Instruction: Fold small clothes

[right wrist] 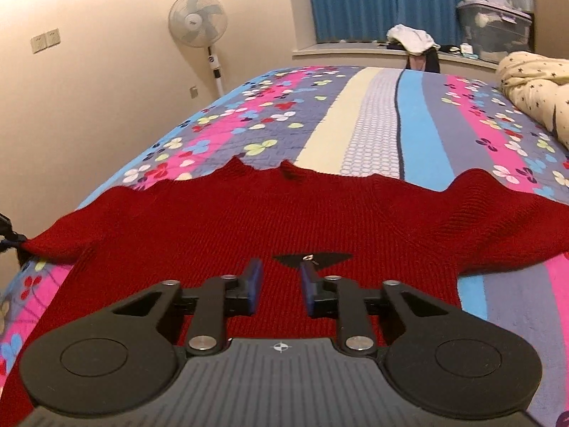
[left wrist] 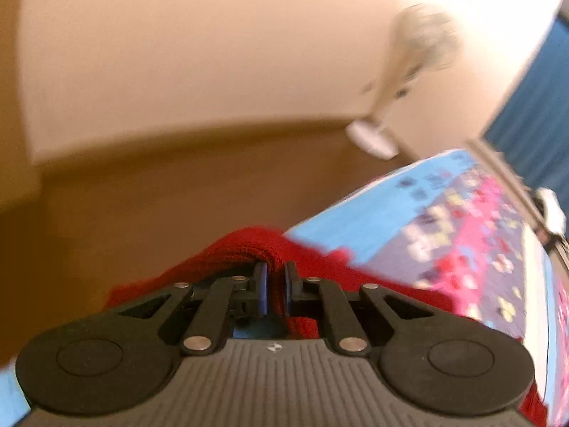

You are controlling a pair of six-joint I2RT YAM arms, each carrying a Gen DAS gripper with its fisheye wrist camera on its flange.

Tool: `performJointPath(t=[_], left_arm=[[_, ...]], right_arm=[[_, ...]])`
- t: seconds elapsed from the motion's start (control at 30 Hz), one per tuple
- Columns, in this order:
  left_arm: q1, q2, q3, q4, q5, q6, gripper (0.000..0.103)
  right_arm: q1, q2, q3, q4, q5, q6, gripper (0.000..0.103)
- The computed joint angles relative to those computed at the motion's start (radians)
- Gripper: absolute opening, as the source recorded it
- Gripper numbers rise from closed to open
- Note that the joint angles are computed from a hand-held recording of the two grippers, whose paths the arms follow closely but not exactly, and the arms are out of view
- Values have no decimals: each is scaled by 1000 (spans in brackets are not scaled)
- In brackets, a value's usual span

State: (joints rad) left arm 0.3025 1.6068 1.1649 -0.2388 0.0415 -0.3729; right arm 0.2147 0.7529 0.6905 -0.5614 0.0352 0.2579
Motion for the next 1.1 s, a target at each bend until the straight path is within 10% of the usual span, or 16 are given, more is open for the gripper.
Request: performJointPath(t=[0.17, 0.27, 0.37, 0.63, 1.0, 1.1], left_arm=[[-180, -213, -222, 292, 149, 250, 8], [-277, -202, -186, 106, 412, 437, 9], [-394, -183, -164, -50, 389, 611, 15], [-280, -130, -100, -31, 406, 370, 30], [-379, 15, 13, -142, 410, 359, 48], [-420, 25, -26, -60, 360, 329, 7]], right_arm=[[-7, 17, 1, 8, 4, 14, 11], [-4, 31, -1, 10, 8, 13, 11], [-5, 51, 0, 10, 17, 22, 11], [-5, 76, -7, 17, 13, 37, 11], [41, 118, -19, 97, -89, 60, 11], [35, 127, -19, 100, -135, 73, 12]])
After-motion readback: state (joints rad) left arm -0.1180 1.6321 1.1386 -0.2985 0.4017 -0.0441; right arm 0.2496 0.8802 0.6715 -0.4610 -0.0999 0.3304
